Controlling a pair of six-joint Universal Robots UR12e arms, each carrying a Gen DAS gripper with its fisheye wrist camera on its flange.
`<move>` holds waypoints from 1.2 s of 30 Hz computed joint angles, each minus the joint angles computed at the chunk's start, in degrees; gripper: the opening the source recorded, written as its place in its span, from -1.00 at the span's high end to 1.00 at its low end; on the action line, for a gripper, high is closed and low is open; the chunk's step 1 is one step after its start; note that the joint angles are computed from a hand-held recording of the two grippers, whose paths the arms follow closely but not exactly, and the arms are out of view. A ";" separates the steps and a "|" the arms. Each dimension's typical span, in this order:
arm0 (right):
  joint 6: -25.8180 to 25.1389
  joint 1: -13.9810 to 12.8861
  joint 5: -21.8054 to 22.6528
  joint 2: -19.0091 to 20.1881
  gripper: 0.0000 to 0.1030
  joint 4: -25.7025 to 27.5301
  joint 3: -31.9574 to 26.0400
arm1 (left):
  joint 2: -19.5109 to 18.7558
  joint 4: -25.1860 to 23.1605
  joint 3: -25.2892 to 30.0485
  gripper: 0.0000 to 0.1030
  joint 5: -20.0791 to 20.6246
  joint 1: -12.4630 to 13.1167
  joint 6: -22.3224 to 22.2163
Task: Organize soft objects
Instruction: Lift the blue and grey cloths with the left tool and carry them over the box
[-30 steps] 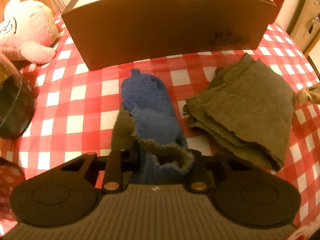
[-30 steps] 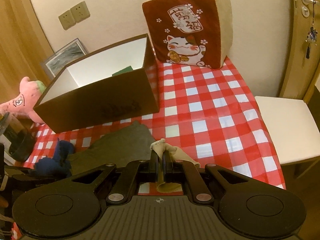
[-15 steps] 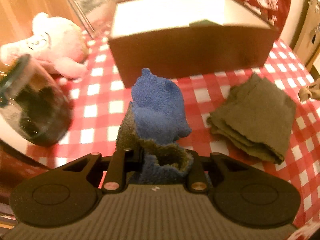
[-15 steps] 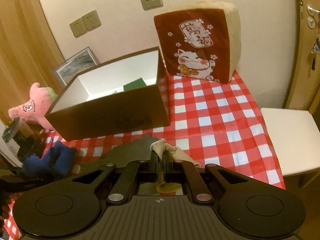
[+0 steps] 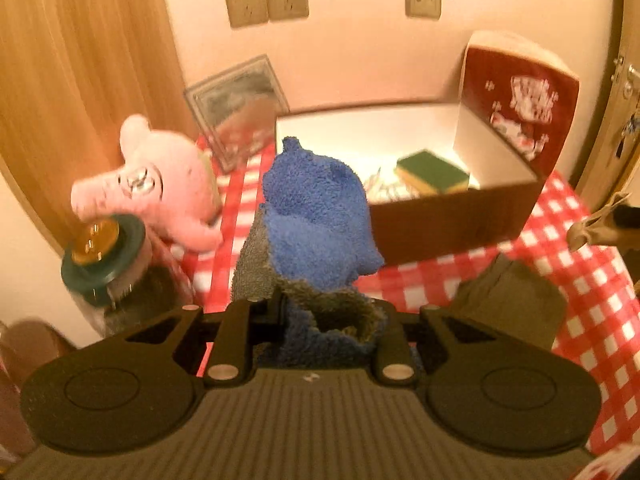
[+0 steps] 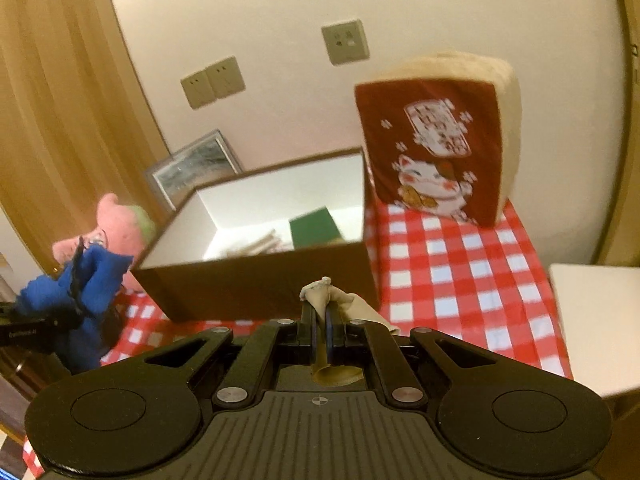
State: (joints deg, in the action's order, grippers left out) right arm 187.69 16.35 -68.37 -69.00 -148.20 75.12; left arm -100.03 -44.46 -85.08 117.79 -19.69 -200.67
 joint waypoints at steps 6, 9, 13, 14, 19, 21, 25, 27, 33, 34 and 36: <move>-0.50 0.10 2.54 1.87 0.92 -1.42 -3.42 | -1.66 2.59 2.93 0.60 -0.50 0.81 2.76; 0.14 0.17 3.91 3.22 0.92 -2.02 -5.67 | -2.80 3.42 4.64 0.60 -0.48 1.19 3.89; 0.44 0.43 5.34 5.52 0.92 -2.18 -9.46 | -4.53 3.69 7.37 0.60 -1.81 2.10 4.89; 0.32 0.53 5.55 6.15 0.92 -1.92 -10.52 | -4.98 3.89 7.98 0.60 -2.04 2.27 5.28; 0.01 1.14 6.56 9.60 0.92 -0.26 -16.14 | -7.49 3.19 11.82 0.60 -3.89 3.52 6.41; 0.23 1.40 7.00 11.23 0.92 0.75 -18.74 | -8.41 2.71 13.23 0.60 -4.76 4.01 6.84; 0.20 1.91 7.23 14.42 0.92 3.14 -23.73 | -10.52 1.24 16.25 0.60 -6.45 5.04 7.72; 0.64 2.15 7.51 16.13 0.92 4.75 -26.45 | -11.54 0.09 17.62 0.60 -7.56 5.56 7.90; 0.20 3.03 6.89 20.61 0.92 10.00 -33.61 | -14.53 -3.94 21.33 0.60 -9.16 6.84 7.97; 0.12 3.16 6.72 21.24 0.92 10.77 -34.59 | -15.04 -4.61 21.95 0.60 -9.47 7.07 8.14; -0.10 3.42 6.36 22.59 0.92 12.50 -36.71 | -15.83 -5.58 22.82 0.59 -10.02 7.44 8.33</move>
